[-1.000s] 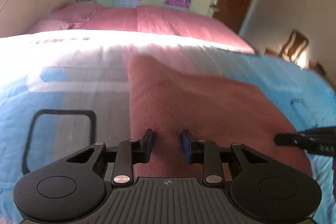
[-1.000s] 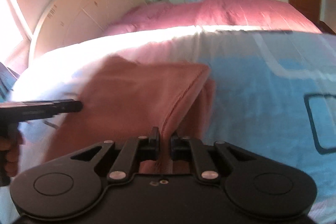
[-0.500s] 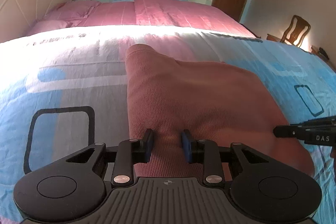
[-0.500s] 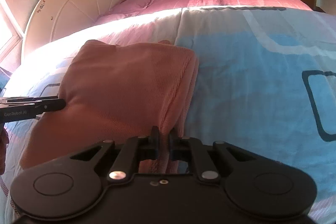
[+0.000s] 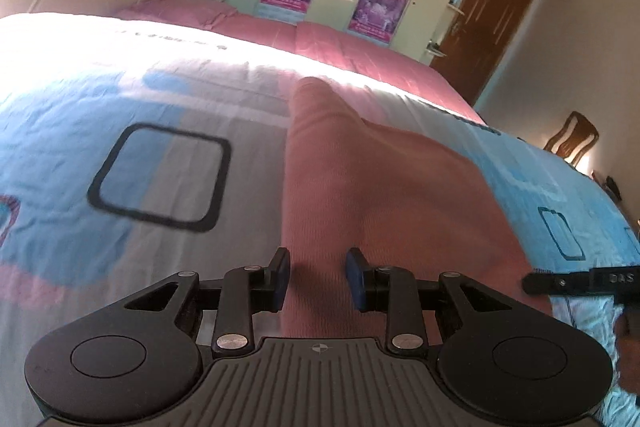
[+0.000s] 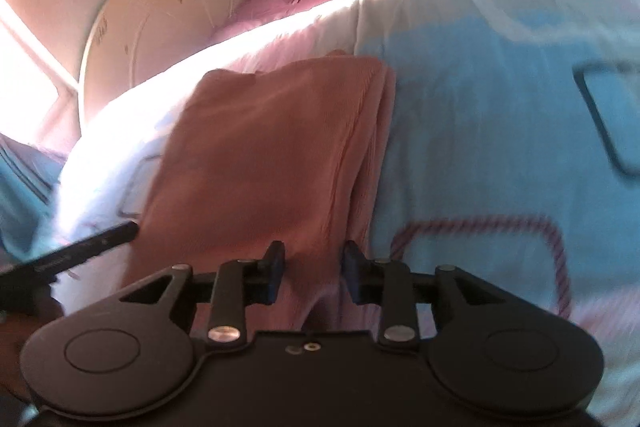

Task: Fold small clothes
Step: 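Open the right tool to release the folded hem, then pinch the folded edge with the left tool to straighten it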

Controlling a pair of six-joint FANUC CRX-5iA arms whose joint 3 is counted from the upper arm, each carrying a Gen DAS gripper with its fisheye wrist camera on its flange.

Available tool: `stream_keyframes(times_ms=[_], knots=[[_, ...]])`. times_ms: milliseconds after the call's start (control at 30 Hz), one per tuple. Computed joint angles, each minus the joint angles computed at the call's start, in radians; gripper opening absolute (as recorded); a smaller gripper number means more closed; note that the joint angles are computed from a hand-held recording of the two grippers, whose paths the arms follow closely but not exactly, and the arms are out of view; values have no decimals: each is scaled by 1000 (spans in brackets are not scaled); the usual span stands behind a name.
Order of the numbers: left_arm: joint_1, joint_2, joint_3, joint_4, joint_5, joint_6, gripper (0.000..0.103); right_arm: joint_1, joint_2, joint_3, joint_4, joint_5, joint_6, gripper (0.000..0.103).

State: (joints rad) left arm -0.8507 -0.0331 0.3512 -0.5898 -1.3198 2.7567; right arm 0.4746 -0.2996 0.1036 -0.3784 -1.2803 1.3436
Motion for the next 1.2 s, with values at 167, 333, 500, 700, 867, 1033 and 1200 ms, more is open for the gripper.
stream_keyframes(times_ms=[167,333,500,700,867,1033,1200], knots=[[36,3,-16,70,5,-58,29,44,-34,-73,42,70,-56,12],[34,38,54,111,-40,-148,14,94,-46,-31,161,45,-23,11],[8,93,98,102,-112,-186,15,131,6,-42,228,-2,1,14],[63,53,107,56,-41,-248,15,218,-42,-68,428,121,-61,29],[183,93,104,150,104,-404,15,193,56,-5,393,189,23,26],[236,170,158,265,37,-431,16,201,154,-13,490,133,-1,24],[260,160,186,237,93,-467,16,211,110,-33,513,218,-24,21]])
